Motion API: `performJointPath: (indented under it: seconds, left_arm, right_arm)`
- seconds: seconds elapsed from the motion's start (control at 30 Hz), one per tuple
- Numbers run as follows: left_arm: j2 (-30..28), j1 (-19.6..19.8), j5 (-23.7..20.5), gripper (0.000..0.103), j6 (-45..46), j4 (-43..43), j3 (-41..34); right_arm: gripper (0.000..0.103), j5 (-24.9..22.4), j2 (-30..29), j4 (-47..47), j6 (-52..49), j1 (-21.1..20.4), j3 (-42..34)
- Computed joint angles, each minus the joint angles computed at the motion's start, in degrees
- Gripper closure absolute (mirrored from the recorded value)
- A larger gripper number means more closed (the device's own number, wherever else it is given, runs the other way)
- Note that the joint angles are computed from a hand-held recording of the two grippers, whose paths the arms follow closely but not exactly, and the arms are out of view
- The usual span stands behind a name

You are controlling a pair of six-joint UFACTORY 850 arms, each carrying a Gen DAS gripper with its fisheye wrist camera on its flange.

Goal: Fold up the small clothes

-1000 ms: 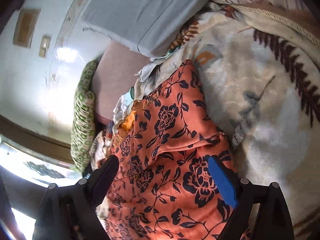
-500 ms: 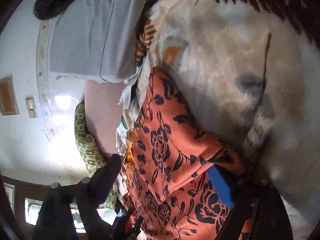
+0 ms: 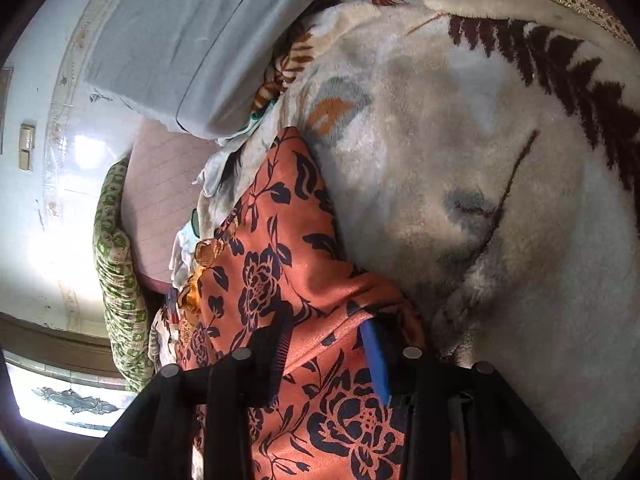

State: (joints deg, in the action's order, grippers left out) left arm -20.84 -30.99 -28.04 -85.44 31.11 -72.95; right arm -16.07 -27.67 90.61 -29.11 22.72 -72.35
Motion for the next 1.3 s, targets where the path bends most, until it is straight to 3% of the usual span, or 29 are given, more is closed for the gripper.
performJointPath:
  seconds: [0.03, 0.07, 0.1, 0.13, 0.17, 0.23, 0.3, 0.43, 0.53, 0.6, 0.63, 0.7, 0.83, 0.97, 1.1, 1.2, 1.27, 1.3]
  left_arm:
    - [-0.3, 0.1, 0.8, 0.046, 2.0, -1.6, -0.4]
    - [-0.3, 0.3, 1.9, 0.055, 4.1, -3.7, -0.5]
    - [-0.7, 0.2, 1.5, 0.074, 5.5, -4.9, -1.1]
    - [-1.5, 0.1, -0.5, 0.085, 6.8, -5.5, -2.2]
    - [-2.0, 0.2, -1.5, 0.088, 7.6, -6.1, -2.8]
    - [-2.2, 0.7, -1.0, 0.092, 10.0, -8.9, -2.9]
    - [-1.7, 0.0, -2.4, 0.096, 5.6, -4.1, -2.9]
    - [1.4, -5.9, -14.8, 0.096, -7.1, 15.8, -4.1]
    - [-1.4, -6.2, -17.3, 0.096, -3.1, 11.4, -5.6]
    - [-3.3, -4.4, -15.5, 0.094, 0.6, 3.6, -4.6]
    - [-2.6, -4.0, -13.3, 0.093, -0.7, 3.2, -3.0]
    - [-1.5, -4.8, -12.9, 0.09, -3.6, 6.9, -1.8]
    - [-0.3, -4.3, -11.3, 0.08, -2.2, 5.1, -0.7]
    - [5.4, -4.2, -7.6, 0.066, -6.9, 6.8, 4.8]
    - [14.4, -3.1, -4.4, 0.043, -17.7, 14.2, 13.3]
    - [23.3, 1.9, 1.6, 0.041, -26.5, 17.3, 22.1]
    - [28.7, 7.3, 4.8, 0.041, -33.2, 19.0, 27.6]
    - [30.7, 10.1, 5.5, 0.041, -35.9, 19.6, 29.7]
  right_arm:
    - [0.047, -0.8, 0.1, 2.3, -2.6, 0.0, 0.1]
    - [0.046, -1.0, 0.1, 2.2, -3.4, 0.0, 0.0]
    - [0.046, -0.6, 0.0, -0.3, -1.7, 0.2, -0.4]
    - [0.045, -0.3, -0.2, -1.9, -0.4, 0.4, -0.7]
    - [0.045, -0.2, -0.2, -1.9, -0.3, 0.4, -0.7]
    - [0.044, -0.3, -0.3, -1.9, 0.2, 0.5, -1.1]
    - [0.044, -0.3, -0.5, -3.5, 1.8, 0.6, -1.5]
    - [0.044, -1.1, -1.0, -9.4, 6.4, 0.6, -2.7]
    - [0.044, -1.6, -1.6, -13.9, 10.4, 0.5, -3.8]
    - [0.041, -2.1, -1.9, -15.8, 12.6, 0.5, -4.4]
    - [0.039, -2.8, -2.0, -17.9, 14.7, 0.4, -4.9]
    - [0.034, -5.9, -2.0, -24.6, 20.3, 0.1, -6.1]
    - [0.029, -9.4, 0.1, -34.9, 28.2, -0.3, -6.2]
    - [0.028, -8.8, 2.1, -27.9, 20.0, 0.4, -6.3]
    - [0.018, -3.9, -0.8, -27.9, 13.8, 2.3, -10.9]
    - [0.018, -8.1, -7.8, -37.0, 25.8, 1.7, -14.4]
    - [0.018, -5.1, -5.9, -35.0, 24.8, 2.1, -12.8]
    - [0.018, -5.8, -5.8, -36.0, 24.7, 2.2, -13.0]
